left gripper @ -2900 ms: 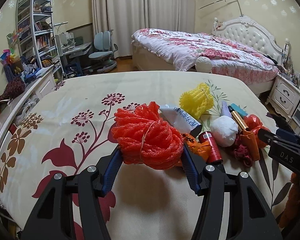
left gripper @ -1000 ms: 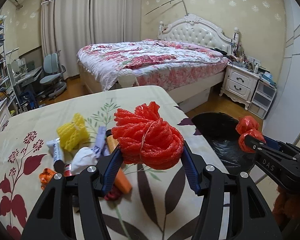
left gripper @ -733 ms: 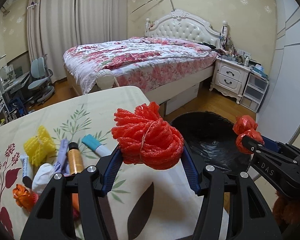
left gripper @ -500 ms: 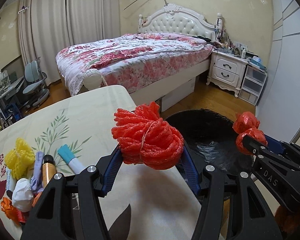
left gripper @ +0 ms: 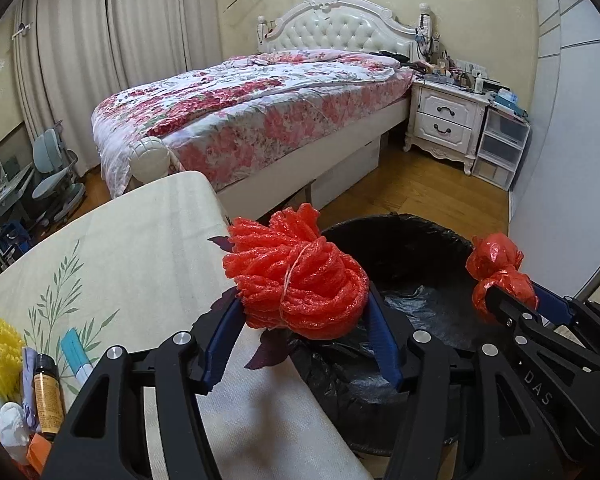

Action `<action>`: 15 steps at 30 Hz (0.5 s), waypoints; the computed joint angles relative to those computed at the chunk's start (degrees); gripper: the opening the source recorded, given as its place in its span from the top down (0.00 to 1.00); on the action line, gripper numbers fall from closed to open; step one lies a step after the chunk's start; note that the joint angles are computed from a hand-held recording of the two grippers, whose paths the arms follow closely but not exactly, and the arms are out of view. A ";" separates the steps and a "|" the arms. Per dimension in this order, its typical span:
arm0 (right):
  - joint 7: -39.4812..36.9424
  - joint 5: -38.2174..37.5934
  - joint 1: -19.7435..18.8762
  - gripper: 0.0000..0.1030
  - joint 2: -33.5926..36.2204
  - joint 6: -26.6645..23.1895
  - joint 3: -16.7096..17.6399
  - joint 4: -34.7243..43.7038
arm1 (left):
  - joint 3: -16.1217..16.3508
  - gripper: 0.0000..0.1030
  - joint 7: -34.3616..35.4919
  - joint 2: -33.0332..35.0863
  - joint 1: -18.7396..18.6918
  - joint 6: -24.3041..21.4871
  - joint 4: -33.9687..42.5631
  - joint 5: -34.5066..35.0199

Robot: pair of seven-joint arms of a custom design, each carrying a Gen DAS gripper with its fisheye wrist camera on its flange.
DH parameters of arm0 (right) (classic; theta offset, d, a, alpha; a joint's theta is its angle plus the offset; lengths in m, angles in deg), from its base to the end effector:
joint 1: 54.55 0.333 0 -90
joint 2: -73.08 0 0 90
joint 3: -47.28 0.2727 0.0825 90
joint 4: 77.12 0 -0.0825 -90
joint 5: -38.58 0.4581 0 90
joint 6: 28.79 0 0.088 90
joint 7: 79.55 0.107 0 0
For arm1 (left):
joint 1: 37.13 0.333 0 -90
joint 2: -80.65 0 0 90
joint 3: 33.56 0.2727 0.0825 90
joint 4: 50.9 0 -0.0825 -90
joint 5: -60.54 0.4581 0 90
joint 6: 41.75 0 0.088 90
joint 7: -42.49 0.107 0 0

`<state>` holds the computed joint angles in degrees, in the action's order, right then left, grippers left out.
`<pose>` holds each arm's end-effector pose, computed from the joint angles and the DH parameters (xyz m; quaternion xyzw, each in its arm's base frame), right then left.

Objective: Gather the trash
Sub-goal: 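Carry the red mesh and red bag in both grippers over the black bin, then open both grippers to drop the red items into the bin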

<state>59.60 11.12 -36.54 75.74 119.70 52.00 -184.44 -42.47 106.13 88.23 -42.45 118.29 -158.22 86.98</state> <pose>0.6319 0.2735 0.4918 -0.6103 0.7011 -0.2303 0.2880 0.6779 -0.1895 0.4584 -0.5973 0.6933 -0.2806 0.2896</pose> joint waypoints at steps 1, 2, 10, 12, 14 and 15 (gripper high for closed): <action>-0.04 0.06 -0.02 0.64 0.14 -0.03 -0.02 0.07 | 0.01 0.42 -0.16 0.15 -0.04 -0.05 0.14 0.37; -0.13 0.11 -0.04 0.63 0.29 -0.04 -0.04 0.16 | -0.21 0.41 0.68 0.38 0.10 -0.26 0.42 -0.47; 3.81 -3.70 0.02 0.52 -0.37 -1.18 -0.32 -0.31 | 0.25 0.22 -1.31 0.24 -0.07 -0.18 0.44 0.49; 4.66 -4.29 -0.04 0.51 -0.59 -1.47 -0.31 -0.37 | 0.48 0.20 -2.51 -0.01 -0.16 -0.27 0.28 1.57; 5.78 -5.27 -0.01 0.49 -0.99 -2.12 -0.24 -0.53 | 0.64 0.19 -3.27 -0.08 -0.17 -0.38 0.38 2.55; 6.17 -5.57 -0.02 0.47 -1.19 -2.22 -0.21 -0.66 | 0.81 0.19 -3.99 -0.26 -0.22 -0.32 0.21 3.44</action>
<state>65.76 5.55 -36.56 74.55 117.48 51.79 -185.10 -41.66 102.14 87.97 -42.67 117.97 -158.00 90.42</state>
